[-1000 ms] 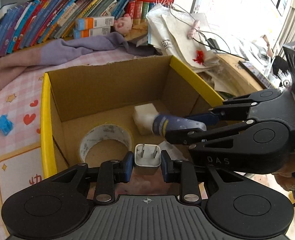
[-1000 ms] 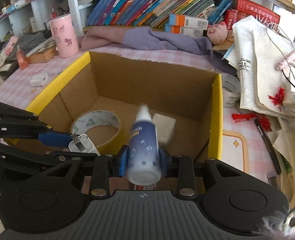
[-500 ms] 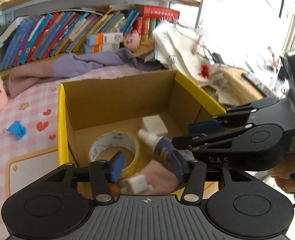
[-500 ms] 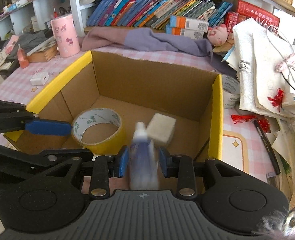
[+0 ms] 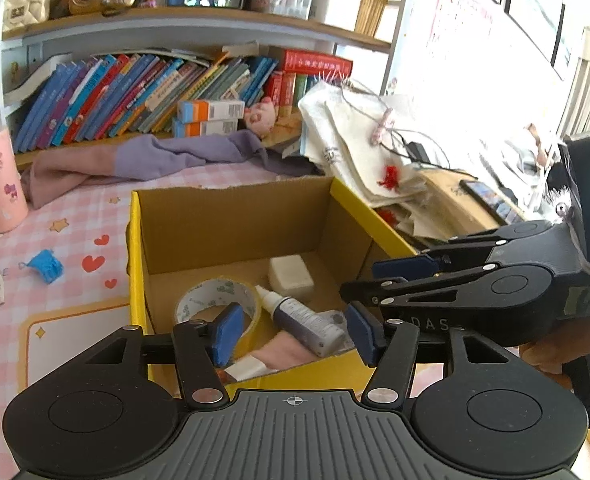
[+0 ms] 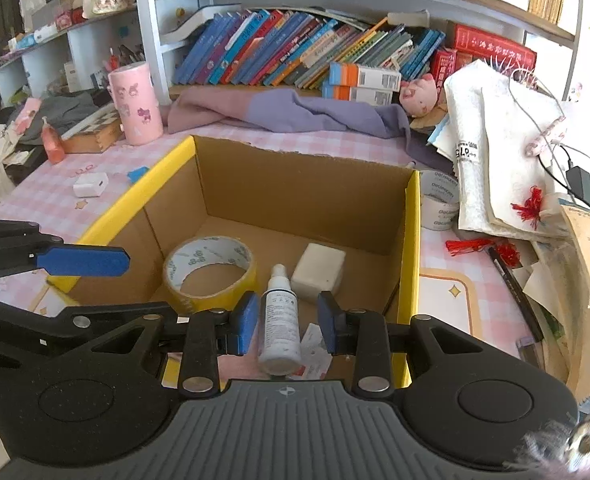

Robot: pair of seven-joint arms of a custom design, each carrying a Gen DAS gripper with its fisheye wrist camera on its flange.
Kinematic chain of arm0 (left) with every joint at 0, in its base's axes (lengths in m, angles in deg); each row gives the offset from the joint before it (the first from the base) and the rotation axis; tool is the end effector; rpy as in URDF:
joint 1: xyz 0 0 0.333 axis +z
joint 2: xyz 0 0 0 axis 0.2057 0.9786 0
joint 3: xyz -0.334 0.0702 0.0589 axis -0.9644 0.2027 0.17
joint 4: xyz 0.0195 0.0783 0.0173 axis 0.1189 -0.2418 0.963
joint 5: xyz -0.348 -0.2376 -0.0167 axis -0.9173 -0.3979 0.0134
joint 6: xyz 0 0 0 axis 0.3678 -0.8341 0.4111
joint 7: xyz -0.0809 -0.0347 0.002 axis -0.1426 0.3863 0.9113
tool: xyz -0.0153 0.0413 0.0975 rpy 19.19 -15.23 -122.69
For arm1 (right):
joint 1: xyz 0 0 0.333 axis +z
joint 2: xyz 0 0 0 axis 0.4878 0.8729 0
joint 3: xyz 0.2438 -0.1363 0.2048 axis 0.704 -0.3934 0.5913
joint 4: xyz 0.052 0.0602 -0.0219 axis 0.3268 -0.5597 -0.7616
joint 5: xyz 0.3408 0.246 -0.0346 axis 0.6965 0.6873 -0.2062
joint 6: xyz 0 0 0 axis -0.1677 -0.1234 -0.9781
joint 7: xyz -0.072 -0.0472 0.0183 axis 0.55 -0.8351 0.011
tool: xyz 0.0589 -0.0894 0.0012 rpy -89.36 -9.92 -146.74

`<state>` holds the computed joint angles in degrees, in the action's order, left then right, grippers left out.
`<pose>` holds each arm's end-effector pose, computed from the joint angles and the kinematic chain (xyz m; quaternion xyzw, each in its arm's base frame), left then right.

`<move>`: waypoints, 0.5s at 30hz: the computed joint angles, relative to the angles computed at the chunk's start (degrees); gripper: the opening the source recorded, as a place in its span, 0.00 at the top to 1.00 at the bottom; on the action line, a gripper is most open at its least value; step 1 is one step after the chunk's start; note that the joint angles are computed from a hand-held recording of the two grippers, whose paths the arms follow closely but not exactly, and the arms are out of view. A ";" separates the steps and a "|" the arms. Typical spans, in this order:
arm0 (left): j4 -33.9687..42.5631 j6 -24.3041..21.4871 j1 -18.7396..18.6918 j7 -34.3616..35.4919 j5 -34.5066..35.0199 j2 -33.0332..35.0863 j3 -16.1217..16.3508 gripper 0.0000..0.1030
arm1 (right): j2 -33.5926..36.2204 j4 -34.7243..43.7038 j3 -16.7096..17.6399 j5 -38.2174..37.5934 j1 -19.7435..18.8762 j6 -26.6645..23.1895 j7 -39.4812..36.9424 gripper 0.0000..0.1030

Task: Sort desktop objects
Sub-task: 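Lower both held objects into the yellow box and open both grippers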

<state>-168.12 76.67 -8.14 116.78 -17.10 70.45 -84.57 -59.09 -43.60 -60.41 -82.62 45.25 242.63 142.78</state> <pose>0.5013 -0.1946 0.4922 -0.4457 0.7754 -0.4250 0.1393 0.4951 0.2894 0.4959 -0.6954 0.6015 -0.2459 0.3070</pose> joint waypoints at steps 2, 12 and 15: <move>-0.84 0.12 -0.18 1.05 -1.33 -1.12 0.30 0.40 | -1.00 -0.47 0.58 -1.84 -0.17 -0.52 2.19 0.70; -4.99 -1.56 -0.55 4.20 -4.10 -6.24 3.11 0.39 | -4.95 -2.16 4.28 -8.18 -0.91 -4.49 12.77 0.70; -6.00 -2.92 -0.27 4.36 -4.05 -7.44 4.01 0.39 | -5.58 -2.37 5.17 -8.44 -0.53 -6.09 14.36 0.70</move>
<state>-174.12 73.74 -8.41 121.14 -21.15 63.02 -80.56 -64.67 -45.97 -55.24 -91.06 44.72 236.54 157.14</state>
